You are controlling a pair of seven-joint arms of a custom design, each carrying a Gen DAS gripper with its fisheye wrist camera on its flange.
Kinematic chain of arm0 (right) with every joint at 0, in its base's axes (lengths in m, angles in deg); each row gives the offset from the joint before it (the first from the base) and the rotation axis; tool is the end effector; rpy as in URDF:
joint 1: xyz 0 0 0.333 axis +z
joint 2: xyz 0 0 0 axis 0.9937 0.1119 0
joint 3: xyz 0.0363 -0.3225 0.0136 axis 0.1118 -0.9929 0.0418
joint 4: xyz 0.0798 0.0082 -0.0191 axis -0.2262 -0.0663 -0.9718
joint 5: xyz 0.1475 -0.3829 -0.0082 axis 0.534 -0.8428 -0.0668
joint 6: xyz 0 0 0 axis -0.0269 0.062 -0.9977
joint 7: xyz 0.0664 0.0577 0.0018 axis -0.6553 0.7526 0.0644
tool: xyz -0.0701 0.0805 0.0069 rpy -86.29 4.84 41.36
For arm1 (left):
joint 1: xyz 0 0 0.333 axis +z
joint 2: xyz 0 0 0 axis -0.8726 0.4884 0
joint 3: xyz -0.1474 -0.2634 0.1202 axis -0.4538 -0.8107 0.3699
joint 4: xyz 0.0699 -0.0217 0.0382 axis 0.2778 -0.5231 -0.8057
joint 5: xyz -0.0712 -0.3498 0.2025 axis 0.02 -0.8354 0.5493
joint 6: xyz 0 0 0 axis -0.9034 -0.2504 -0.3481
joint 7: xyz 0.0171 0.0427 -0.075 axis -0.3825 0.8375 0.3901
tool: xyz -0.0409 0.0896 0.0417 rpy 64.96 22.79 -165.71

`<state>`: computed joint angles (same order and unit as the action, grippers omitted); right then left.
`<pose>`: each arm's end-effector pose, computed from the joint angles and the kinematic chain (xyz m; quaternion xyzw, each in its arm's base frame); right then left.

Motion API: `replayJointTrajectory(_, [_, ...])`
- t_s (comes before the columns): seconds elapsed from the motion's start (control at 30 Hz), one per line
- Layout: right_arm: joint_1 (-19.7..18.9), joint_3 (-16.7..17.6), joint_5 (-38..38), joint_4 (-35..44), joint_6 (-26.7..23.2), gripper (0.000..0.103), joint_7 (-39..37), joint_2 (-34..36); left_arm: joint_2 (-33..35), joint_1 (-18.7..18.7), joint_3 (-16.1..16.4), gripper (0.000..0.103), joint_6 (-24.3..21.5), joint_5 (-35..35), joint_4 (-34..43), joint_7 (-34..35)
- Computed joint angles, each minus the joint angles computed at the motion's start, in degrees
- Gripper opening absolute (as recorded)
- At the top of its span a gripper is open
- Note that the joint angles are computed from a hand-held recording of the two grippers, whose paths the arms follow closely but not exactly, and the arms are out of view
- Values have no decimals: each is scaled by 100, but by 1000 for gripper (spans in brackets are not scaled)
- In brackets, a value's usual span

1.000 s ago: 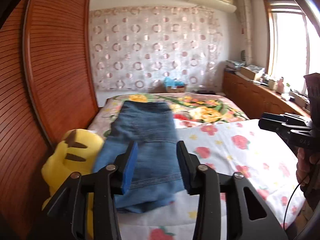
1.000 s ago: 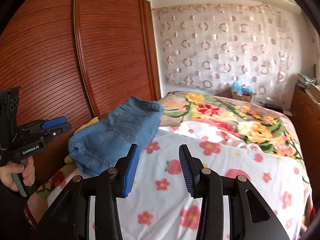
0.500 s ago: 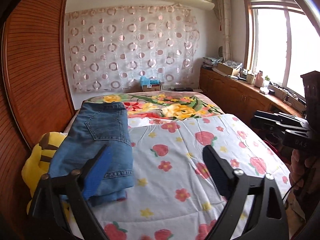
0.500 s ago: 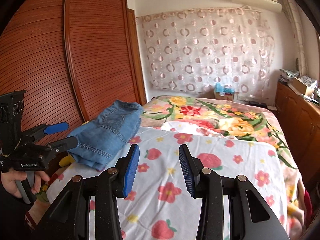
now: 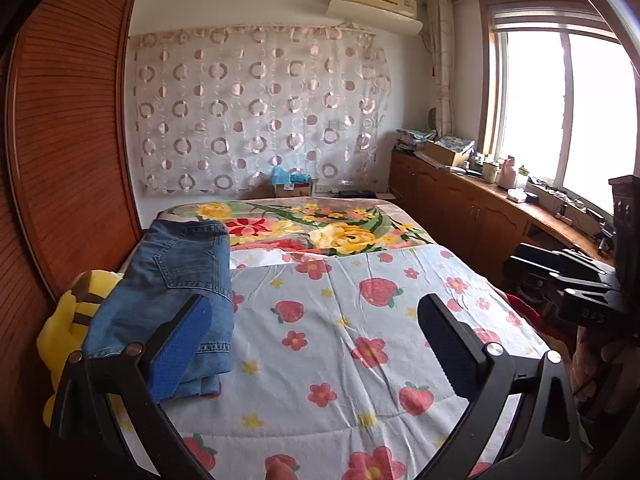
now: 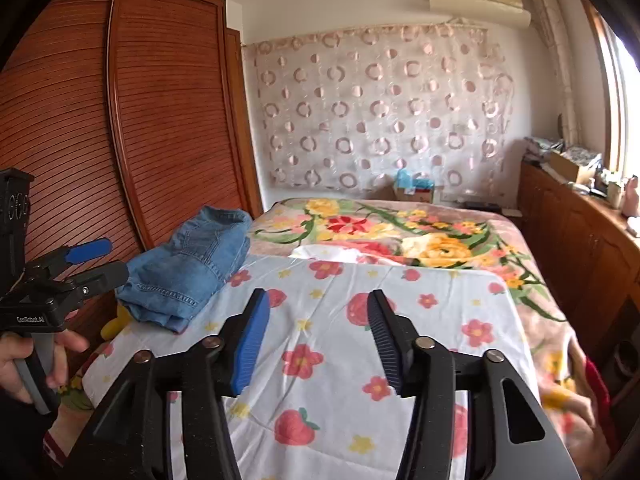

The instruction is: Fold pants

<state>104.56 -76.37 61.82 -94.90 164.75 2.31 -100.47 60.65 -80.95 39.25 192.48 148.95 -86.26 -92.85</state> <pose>0.5208 0.1636 0.5833 -0.7658 0.3290 -0.1922 0.5181 0.4409 -0.3714 0.5663 -0.6742 0.5157 -0.3472 0.3986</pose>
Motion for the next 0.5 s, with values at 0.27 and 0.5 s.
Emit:
replayJointTrajectory(0.27, [146,-77,304,-577,398,67,-172,-776,71,-252,-173,103,-723,-150,323,168])
replayJointTrajectory(0.5, [341,-170,748,-925,748,67,-590,-1160,120,-453,-264,103,-1144,-24,463,36])
